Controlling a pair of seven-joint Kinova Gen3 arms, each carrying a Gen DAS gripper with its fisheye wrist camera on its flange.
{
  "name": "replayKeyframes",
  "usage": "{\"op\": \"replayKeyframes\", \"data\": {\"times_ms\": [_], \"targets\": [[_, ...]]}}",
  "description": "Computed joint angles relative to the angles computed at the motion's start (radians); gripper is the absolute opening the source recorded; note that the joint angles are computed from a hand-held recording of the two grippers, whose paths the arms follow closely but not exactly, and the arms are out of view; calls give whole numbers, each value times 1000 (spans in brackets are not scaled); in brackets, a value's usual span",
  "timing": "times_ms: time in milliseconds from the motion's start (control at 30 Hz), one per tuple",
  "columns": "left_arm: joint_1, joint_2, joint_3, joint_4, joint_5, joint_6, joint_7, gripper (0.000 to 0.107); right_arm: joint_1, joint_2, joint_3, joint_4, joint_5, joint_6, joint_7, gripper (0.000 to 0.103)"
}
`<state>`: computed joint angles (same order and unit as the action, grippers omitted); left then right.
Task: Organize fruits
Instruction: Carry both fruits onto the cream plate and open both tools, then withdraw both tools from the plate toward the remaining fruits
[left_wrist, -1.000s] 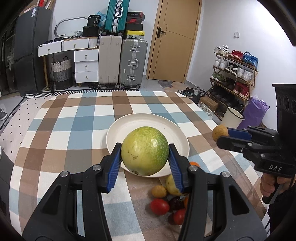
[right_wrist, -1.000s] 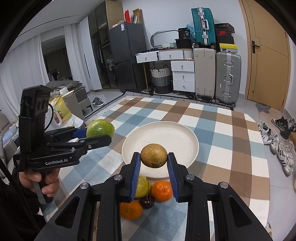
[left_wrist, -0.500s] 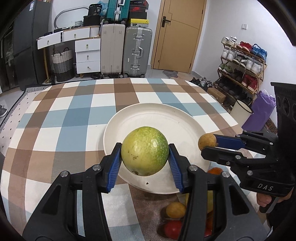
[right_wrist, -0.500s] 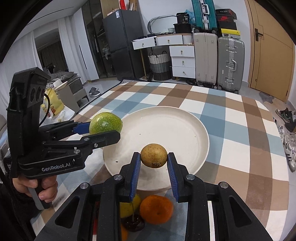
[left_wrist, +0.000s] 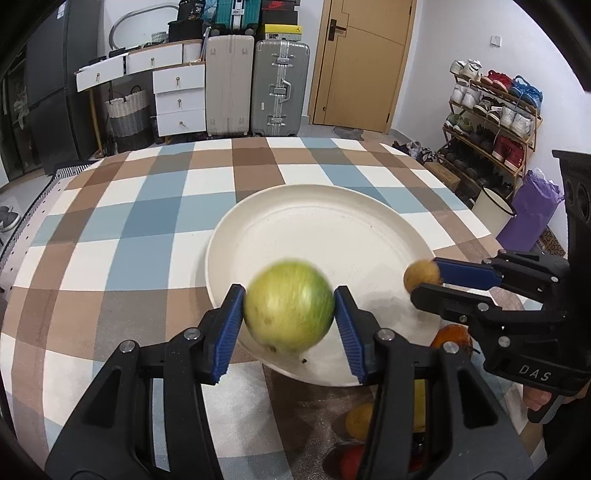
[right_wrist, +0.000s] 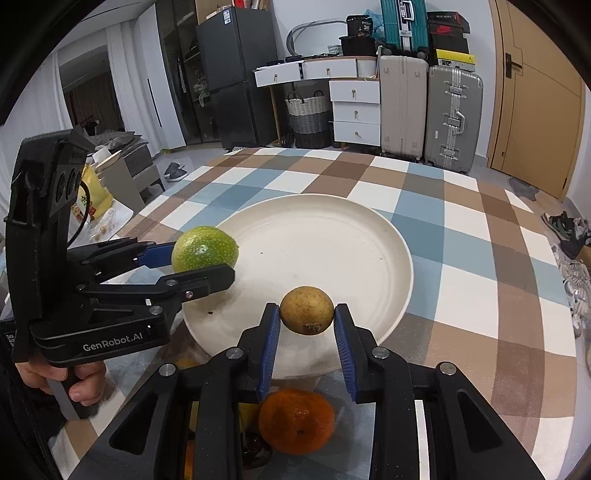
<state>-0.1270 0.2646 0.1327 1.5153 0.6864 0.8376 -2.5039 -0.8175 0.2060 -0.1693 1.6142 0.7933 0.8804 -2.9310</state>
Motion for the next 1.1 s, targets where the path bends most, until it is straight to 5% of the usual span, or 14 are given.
{"op": "replayKeyframes", "data": {"times_ms": [67,133,200,300,400,600,1100], "targets": [[-15,-7,2,2,24,8,-20,53,-8,-13,0,13,16,-5,-23,48],[-31,-18,1,9,55,14,-43,73,-15,-20,-6,16,35,11,-42,50],[-45,-31,-4,24,89,15,-67,83,-16,-27,-13,18,42,20,-51,59],[-58,-44,-20,28,117,45,-77,88,-28,-41,-23,35,82,32,-100,80],[-60,-73,-36,54,131,33,-96,102,-39,-49,-39,36,108,64,-134,89],[-69,-123,-71,102,179,42,-161,102,-55,-54,-65,26,131,122,-166,101],[-56,-242,-161,200,163,100,-212,102,-109,-94,-129,53,141,212,-242,103]]}}
